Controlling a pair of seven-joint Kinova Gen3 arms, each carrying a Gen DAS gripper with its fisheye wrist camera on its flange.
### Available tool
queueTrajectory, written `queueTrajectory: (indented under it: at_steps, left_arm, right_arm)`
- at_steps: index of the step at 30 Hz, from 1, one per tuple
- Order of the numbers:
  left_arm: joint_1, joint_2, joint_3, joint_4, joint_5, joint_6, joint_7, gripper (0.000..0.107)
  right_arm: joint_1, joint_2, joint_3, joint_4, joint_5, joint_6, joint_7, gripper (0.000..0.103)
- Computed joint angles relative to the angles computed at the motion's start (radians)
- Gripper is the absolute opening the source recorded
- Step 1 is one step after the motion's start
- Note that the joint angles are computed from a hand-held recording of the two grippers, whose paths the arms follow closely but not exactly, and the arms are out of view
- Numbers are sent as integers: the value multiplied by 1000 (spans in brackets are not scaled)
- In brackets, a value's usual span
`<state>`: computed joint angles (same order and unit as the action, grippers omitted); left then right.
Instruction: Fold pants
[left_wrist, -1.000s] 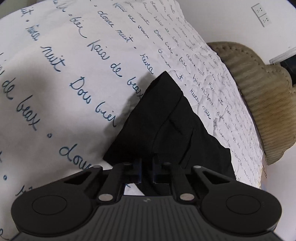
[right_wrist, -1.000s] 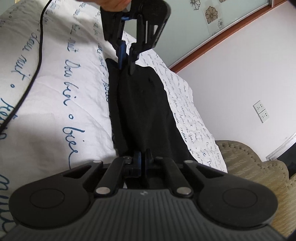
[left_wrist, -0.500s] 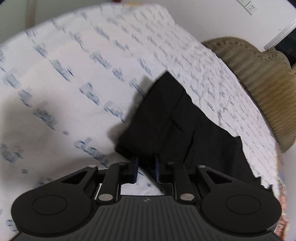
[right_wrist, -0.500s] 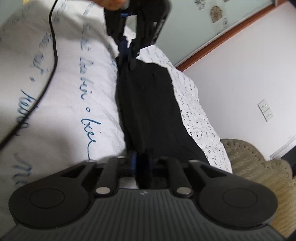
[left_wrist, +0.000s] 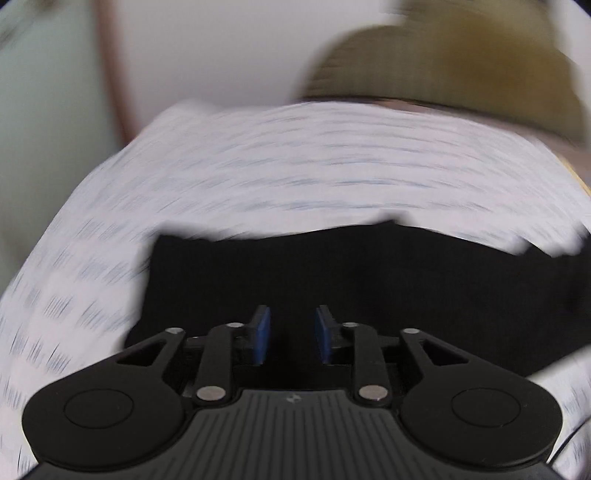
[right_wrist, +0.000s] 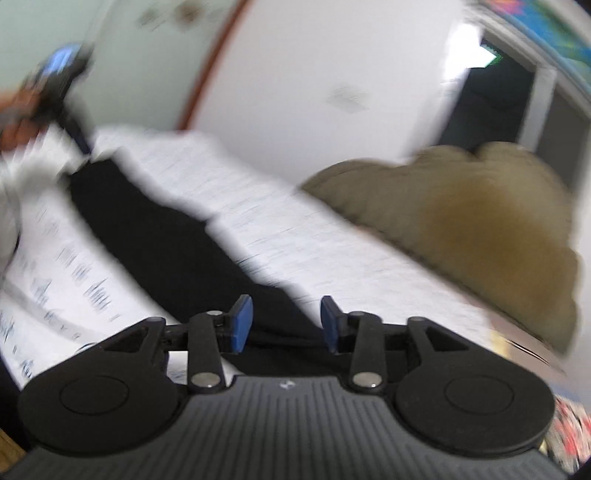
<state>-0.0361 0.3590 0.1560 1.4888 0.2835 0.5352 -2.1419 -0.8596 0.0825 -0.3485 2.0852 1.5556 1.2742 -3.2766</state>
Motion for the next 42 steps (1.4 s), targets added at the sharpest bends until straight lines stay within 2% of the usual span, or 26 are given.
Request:
queueTrajectory:
  at_steps: [1, 2, 3, 4, 6, 8, 10, 13, 15, 17, 19, 21, 23, 26, 28, 30, 31, 32, 33, 34, 37, 39, 42]
  left_arm:
    - [1, -13, 46, 28, -4, -32, -41, 56]
    - [1, -22, 93, 59, 0, -73, -81, 66]
    - [1, -31, 139, 89, 7, -113, -122, 78]
    - [-2, -38, 185, 120, 6, -154, -163, 78]
    - [-11, -40, 278, 176, -3, -235, -244, 78]
    - [-28, -26, 371, 220, -3, -303, -325, 78]
    - [-60, -10, 463, 244, 12, -322, -407, 78]
    - [-119, 31, 600, 270, 42, -354, -529, 78]
    - [-119, 63, 636, 264, 88, -362, -610, 78]
    - [-77, 80, 612, 239, 125, -329, -659, 78]
    - [-52, 104, 611, 231, 145, -334, -692, 78]
    - [13, 111, 553, 211, 188, -316, -733, 78]
    - [71, 116, 492, 198, 244, -307, -774, 78]
    - [123, 153, 439, 142, 217, -264, -733, 78]
    - [106, 169, 466, 129, 167, -242, -682, 70]
    - [126, 179, 446, 101, 147, -199, -645, 64]
    - [147, 181, 421, 89, 151, -183, -635, 58]
    - [166, 181, 398, 76, 149, -168, -616, 53]
    - [196, 184, 361, 57, 149, -145, -594, 41]
    - [222, 183, 323, 40, 159, -118, -578, 30]
    - [249, 206, 277, -17, 178, -46, -521, 14]
    - [266, 207, 251, -27, 198, -39, -501, 8]
    - [216, 200, 319, 9, 173, -92, -483, 4]
  right_arm:
    - [-3, -40, -18, 31, 16, 41, -41, 56]
    - [13, -71, -48, 53, 27, 73, -81, 82]
    - [48, -97, -81, 67, 27, 89, -122, 96]
    - [94, -105, -107, 77, 32, 89, -163, 102]
    - [187, -68, -121, 63, 33, 76, -203, 103]
    - [280, 5, -93, -11, -16, 26, -178, 95]
    - [372, 68, -66, -77, -46, -51, -115, 89]
    - [511, 150, -61, -158, -28, -173, -54, 83]
    - [604, 204, -63, -224, -19, -254, -27, 80]
    - [697, 237, -69, -268, -17, -335, -4, 76]
    - [789, 268, -97, -326, -73, -417, 40, 70]
    - [882, 293, -126, -379, -139, -498, 84, 66]
    - [975, 317, -153, -419, -201, -579, 147, 56]
    - [1105, 357, -233, -459, -260, -658, 269, 55]
    - [1138, 401, -267, -509, -306, -642, 350, 55]
    - [1150, 426, -272, -540, -359, -651, 432, 55]
    - [1148, 432, -261, -555, -396, -657, 472, 49]
    - [1139, 435, -243, -562, -420, -668, 497, 23]
    - [1116, 431, -215, -561, -427, -670, 505, 13]
    - [1084, 417, -172, -545, -419, -687, 497, 12]
    - [997, 346, -33, -463, -366, -778, 391, 7]
    - [931, 286, 59, -406, -327, -818, 310, 6]
    - [805, 185, 198, -314, -256, -836, 188, 6]
